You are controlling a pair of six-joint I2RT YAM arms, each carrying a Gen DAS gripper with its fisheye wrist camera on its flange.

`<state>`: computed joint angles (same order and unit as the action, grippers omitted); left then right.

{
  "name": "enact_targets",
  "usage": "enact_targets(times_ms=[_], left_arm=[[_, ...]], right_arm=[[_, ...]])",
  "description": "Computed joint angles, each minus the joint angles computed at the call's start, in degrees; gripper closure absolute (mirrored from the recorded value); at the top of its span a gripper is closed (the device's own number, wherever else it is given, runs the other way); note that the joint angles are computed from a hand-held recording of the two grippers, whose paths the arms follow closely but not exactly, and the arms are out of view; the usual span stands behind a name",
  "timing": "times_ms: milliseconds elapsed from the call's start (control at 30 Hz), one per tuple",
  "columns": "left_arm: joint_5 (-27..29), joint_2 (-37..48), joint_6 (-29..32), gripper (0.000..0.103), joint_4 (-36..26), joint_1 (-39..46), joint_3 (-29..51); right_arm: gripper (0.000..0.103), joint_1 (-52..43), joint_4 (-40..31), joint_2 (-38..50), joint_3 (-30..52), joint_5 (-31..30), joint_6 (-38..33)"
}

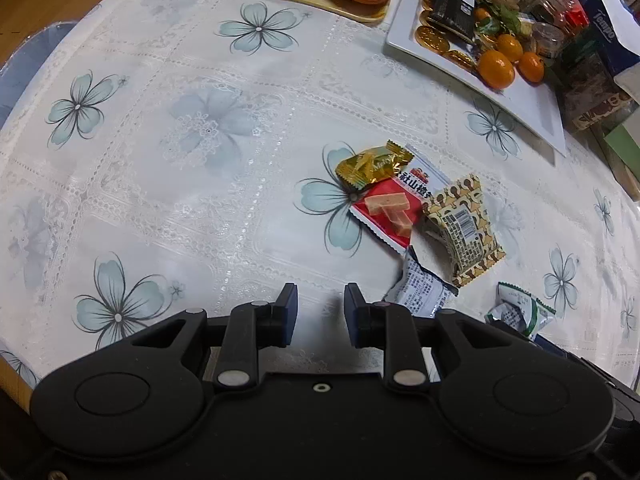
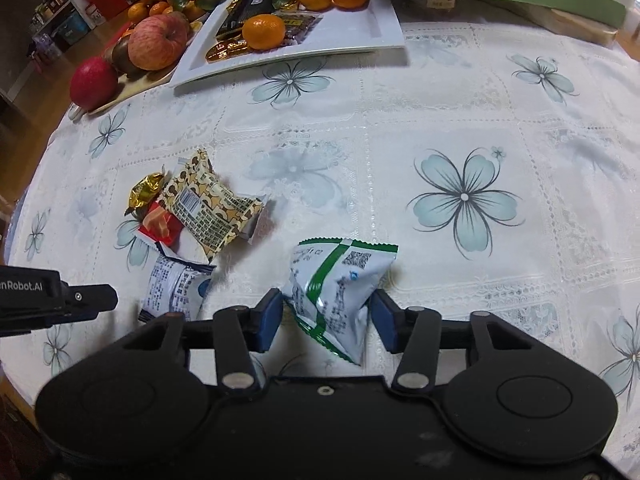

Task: Organize snacks
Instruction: 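Grasp the white wrapped snack bar with the left gripper while the right lifts the green bag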

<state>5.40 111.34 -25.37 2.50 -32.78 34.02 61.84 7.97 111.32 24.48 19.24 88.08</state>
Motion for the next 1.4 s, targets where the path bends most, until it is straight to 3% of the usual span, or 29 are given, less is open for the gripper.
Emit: enact_targets(times_ms=[167,433,567,667,967,1067,1400], left_arm=[[-0.6,0.3,0.1,0.069,2.7,-3.3,-0.4],[-1.0,0.7,0.8,0.068,6.4,-9.2,-0.3],[-4.8,2.8,1.4,0.054,6.0,-12.9,1.2],[-7.1,4.5,1.1,0.052,6.5,-14.4,1.9],[-6.2,7.2,-0.9,0.052,5.1,-14.1,4.0],[-5.8,7.0,-1.1,0.062,5.0,-14.3,4.0],[-6.5,3.0,-2.9,0.064,7.5,-14.7,0.3]], right_arm=[[0.068,0.9,1.3,-2.0,-2.2,-0.1,0.4],[0.073,3.2,0.6,-4.7,-4.7,-0.7,3.4],[0.073,3.5,0.9,-5.3,-5.6,-1.5,4.1],[0.073,3.5,1.6,-5.8,-6.5,-1.9,4.8],[0.073,3.4,1.3,-6.1,-6.5,-2.3,4.8],[0.073,3.6,0.9,-5.9,-6.0,-2.2,4.5],[0.073,4.4,-0.6,-7.0,-5.1,0.3,5.4]])
